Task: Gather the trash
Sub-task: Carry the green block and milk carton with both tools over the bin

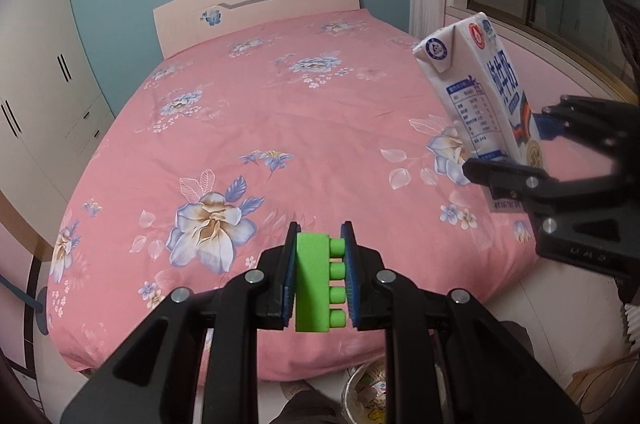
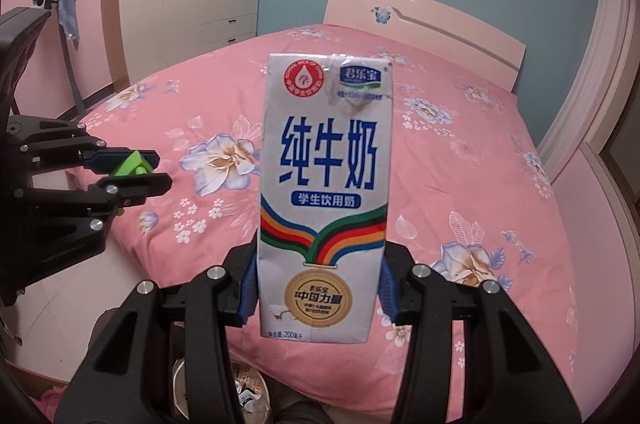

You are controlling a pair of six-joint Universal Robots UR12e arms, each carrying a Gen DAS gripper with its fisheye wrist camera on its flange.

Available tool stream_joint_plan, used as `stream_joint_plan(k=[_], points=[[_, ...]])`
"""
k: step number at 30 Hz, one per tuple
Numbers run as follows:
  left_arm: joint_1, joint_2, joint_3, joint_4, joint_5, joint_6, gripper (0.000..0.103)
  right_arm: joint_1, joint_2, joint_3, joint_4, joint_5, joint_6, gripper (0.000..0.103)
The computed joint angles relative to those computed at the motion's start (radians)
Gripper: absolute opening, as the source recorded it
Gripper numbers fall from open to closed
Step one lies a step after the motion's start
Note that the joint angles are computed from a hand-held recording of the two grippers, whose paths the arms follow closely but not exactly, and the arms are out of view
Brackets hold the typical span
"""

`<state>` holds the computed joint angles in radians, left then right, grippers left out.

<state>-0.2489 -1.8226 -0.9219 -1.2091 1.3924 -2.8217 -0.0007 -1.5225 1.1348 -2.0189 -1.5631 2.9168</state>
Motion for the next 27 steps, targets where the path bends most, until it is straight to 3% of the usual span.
stream_joint_plan(k=[12,27], points=[[0.004,0.093,-0.126,0.008,-0.018,0.076,0.023,0.009,-0.062,0.080,-0.007,0.027,-0.036,0.049],[0.004,0.138,-0.244,-0.036,-0.039,0.121,0.023,0.012,-0.111,0.188,0.045,0.051,-0.051,0.049]])
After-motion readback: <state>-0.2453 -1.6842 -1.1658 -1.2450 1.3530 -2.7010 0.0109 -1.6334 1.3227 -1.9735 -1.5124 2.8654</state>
